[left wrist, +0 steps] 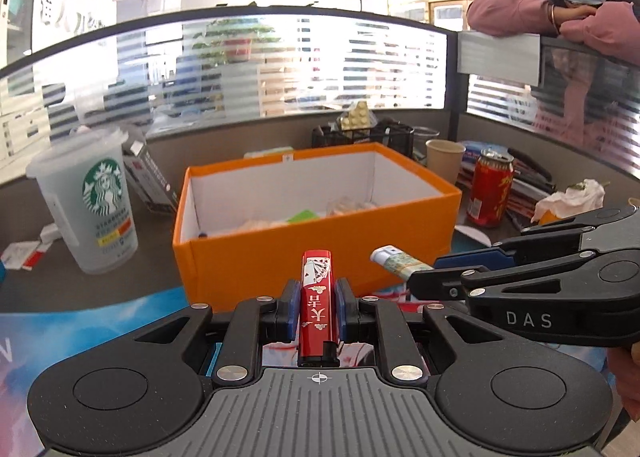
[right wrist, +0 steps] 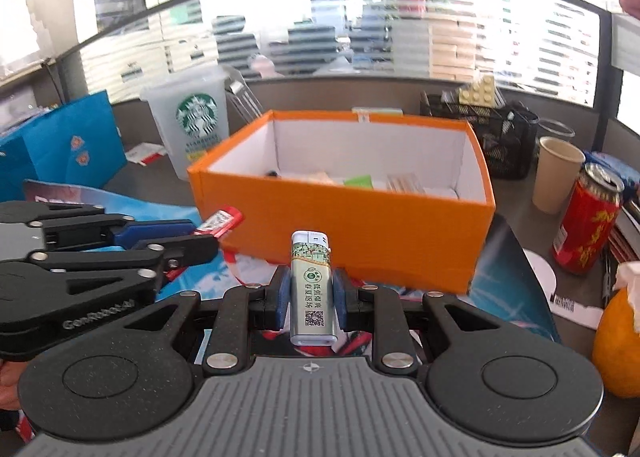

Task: Organize rigid objects
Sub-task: 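Lift and carry the red stick and lighter over the orange box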

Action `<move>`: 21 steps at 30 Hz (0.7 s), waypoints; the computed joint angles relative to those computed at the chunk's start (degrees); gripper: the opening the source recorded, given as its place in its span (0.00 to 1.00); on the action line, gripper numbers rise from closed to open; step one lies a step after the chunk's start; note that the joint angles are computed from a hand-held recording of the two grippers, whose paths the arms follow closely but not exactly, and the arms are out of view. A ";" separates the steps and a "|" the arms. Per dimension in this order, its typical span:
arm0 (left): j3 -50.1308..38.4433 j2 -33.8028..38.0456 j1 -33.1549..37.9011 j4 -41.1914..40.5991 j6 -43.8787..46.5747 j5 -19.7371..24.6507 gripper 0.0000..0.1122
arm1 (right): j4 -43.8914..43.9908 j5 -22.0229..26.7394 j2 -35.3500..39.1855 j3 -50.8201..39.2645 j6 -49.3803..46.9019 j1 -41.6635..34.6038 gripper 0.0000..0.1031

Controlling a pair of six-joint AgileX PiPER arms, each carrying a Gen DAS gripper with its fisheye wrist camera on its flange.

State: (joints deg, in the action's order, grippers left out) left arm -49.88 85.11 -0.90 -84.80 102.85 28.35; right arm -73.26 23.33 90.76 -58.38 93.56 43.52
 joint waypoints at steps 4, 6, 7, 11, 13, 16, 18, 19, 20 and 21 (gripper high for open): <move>-1.62 -0.82 -0.81 1.00 -1.53 -0.24 0.15 | 1.39 0.99 -0.95 -1.83 -3.44 0.22 0.21; -2.99 -0.80 -1.10 2.54 -3.70 -0.04 0.15 | 2.17 1.42 -1.33 -2.87 -5.23 0.15 0.21; -3.60 -0.81 -1.36 2.97 -4.45 -0.24 0.15 | 2.54 1.74 -1.43 -3.43 -6.13 0.15 0.21; -6.26 -0.62 -2.37 4.96 -7.38 -0.78 0.15 | 3.17 2.69 -1.67 -5.54 -8.53 -0.05 0.21; -7.68 -0.21 -2.53 6.31 -9.35 -0.62 0.15 | 4.24 2.65 -1.87 -6.36 -10.28 -0.48 0.21; -10.01 0.67 -3.14 7.59 -11.22 -1.16 0.15 | 5.63 2.54 -1.38 -8.16 -12.77 -1.30 0.21; -12.11 1.83 -3.72 8.78 -13.00 -1.86 0.15 | 6.67 2.40 -0.70 -9.73 -14.37 -2.12 0.21; -13.31 2.49 -3.95 9.73 -14.38 -2.05 0.15 | 7.66 2.30 -0.22 -10.74 -15.72 -2.61 0.21; -14.68 3.32 -4.30 10.87 -15.98 -2.46 0.15 | 8.88 1.96 0.33 -11.82 -17.21 -3.28 0.21; -16.15 4.26 -4.51 12.08 -17.55 -2.73 0.15 | 9.96 1.52 0.92 -12.90 -18.51 -3.98 0.21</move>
